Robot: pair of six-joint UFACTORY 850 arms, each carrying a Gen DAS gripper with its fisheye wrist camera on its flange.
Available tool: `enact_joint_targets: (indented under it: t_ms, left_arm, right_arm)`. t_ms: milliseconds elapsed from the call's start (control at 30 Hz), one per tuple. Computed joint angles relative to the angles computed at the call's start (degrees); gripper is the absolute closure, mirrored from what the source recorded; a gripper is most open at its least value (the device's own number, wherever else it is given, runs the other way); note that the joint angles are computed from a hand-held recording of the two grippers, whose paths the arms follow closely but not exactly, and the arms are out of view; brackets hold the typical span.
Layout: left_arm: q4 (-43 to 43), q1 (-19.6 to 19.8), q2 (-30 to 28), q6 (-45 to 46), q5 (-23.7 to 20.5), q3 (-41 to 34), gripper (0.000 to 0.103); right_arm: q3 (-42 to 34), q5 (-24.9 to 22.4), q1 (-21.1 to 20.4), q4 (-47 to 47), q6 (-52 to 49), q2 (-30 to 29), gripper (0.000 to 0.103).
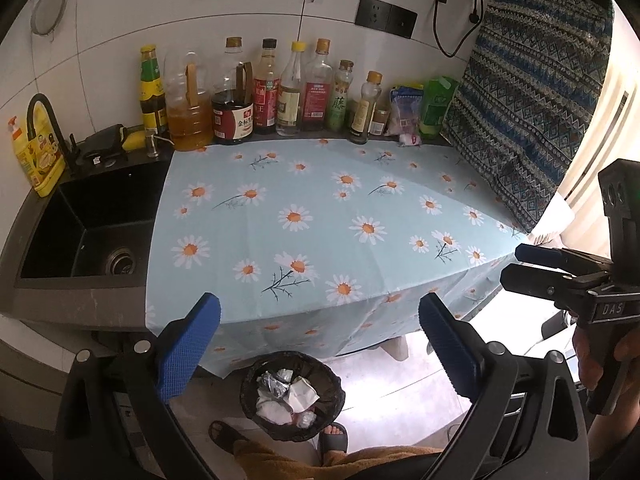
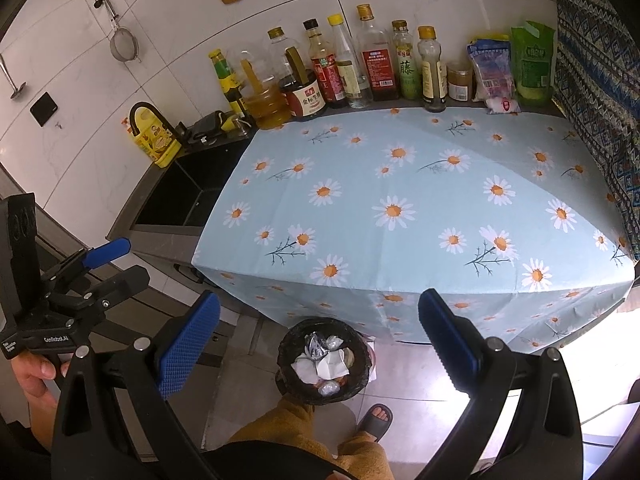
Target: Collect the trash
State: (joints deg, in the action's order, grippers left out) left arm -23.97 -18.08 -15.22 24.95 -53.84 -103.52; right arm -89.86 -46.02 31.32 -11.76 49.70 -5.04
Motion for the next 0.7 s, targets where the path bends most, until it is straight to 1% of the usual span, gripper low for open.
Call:
enact_joint_targets:
  t_ms: [700]
  left_arm:
    - [2.2, -0.6, 2.9, -1.7, 0.6, 3.3, 0.007]
  right_arm:
    - [1.1, 0.3, 0.4, 0.1, -1.0, 1.2, 0.005]
